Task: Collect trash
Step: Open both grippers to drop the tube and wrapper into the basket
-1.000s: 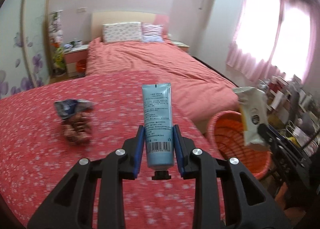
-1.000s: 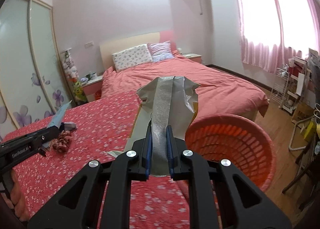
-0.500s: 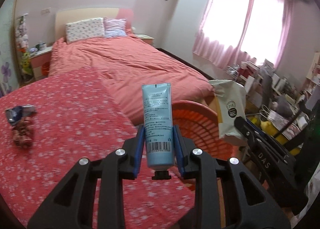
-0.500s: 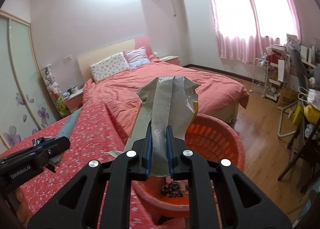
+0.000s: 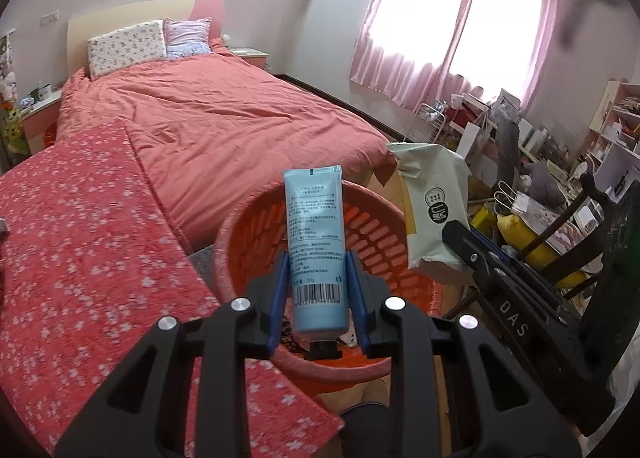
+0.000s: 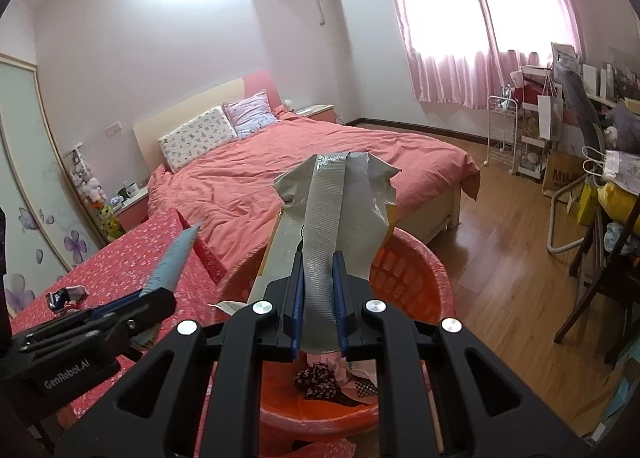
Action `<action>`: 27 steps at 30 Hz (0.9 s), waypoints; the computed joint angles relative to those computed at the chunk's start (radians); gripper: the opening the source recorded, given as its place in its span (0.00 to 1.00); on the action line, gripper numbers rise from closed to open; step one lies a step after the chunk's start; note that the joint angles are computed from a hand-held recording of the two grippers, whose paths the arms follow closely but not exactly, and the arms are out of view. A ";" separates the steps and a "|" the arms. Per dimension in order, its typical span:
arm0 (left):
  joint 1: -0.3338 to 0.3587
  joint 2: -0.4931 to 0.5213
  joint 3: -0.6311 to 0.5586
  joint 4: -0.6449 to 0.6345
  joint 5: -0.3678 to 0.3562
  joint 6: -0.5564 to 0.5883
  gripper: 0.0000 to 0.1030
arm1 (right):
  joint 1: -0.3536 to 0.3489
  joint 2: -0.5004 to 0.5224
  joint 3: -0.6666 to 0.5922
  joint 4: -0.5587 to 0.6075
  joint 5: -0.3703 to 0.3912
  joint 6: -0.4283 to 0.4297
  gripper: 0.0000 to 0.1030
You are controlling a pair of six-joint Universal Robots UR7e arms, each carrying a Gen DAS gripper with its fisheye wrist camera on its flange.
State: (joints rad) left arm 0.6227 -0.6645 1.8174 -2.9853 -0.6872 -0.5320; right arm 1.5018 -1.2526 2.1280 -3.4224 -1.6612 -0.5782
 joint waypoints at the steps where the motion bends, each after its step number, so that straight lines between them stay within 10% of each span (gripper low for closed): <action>1: 0.004 0.009 -0.011 0.003 -0.005 0.004 0.28 | -0.003 0.000 -0.003 0.004 0.001 0.002 0.13; 14: 0.064 0.057 -0.074 0.065 -0.051 -0.021 0.34 | -0.031 0.013 -0.064 0.132 -0.005 0.044 0.18; 27: 0.072 -0.027 0.024 0.152 0.064 -0.138 0.49 | -0.020 0.020 -0.062 0.149 -0.057 0.034 0.37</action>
State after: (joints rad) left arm 0.6943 -0.6911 1.8416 -2.8329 -0.6233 -0.6698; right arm 1.4821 -1.2323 2.0664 -3.2732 -1.7183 -0.5439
